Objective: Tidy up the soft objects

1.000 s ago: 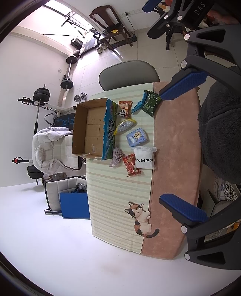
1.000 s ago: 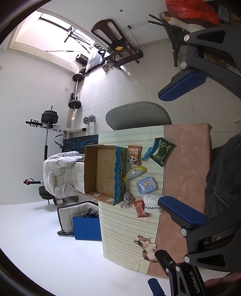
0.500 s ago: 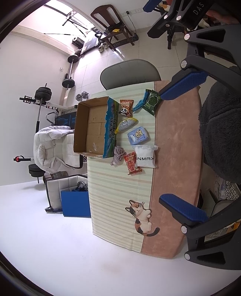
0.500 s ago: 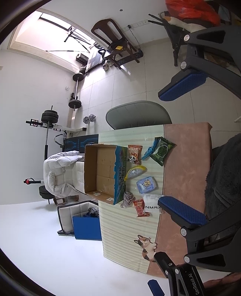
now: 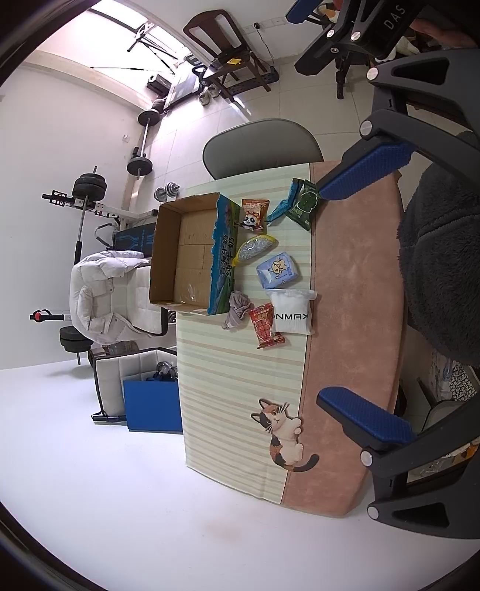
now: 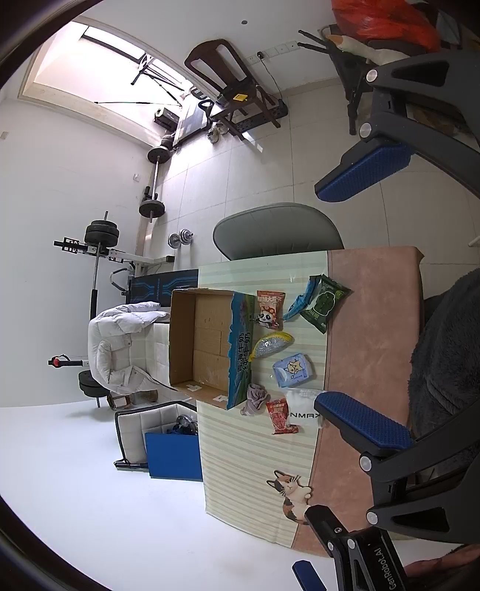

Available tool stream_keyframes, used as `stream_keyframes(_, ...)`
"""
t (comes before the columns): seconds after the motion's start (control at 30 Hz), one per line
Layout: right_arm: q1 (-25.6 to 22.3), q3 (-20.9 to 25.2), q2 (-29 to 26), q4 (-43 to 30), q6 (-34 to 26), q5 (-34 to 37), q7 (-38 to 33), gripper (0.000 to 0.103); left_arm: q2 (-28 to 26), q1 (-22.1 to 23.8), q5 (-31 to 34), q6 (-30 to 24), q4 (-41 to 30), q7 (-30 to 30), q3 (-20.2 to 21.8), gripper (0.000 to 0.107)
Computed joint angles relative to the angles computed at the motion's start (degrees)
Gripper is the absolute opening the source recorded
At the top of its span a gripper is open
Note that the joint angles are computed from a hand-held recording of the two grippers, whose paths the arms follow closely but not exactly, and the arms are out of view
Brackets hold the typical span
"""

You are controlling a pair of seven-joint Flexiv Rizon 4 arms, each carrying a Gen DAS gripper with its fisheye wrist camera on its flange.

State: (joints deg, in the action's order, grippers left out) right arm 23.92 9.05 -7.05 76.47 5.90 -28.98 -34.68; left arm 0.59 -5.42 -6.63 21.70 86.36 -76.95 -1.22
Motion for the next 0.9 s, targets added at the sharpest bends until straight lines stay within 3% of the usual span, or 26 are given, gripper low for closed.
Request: stream_keyframes(0.9, 0.3, 0.5, 1.1, 0.5, -0.4, -1.2, 0.1, 0.103, 0.0, -0.5, 0.1, -0.6, -0.7, -0.7, -0.4, 0.103)
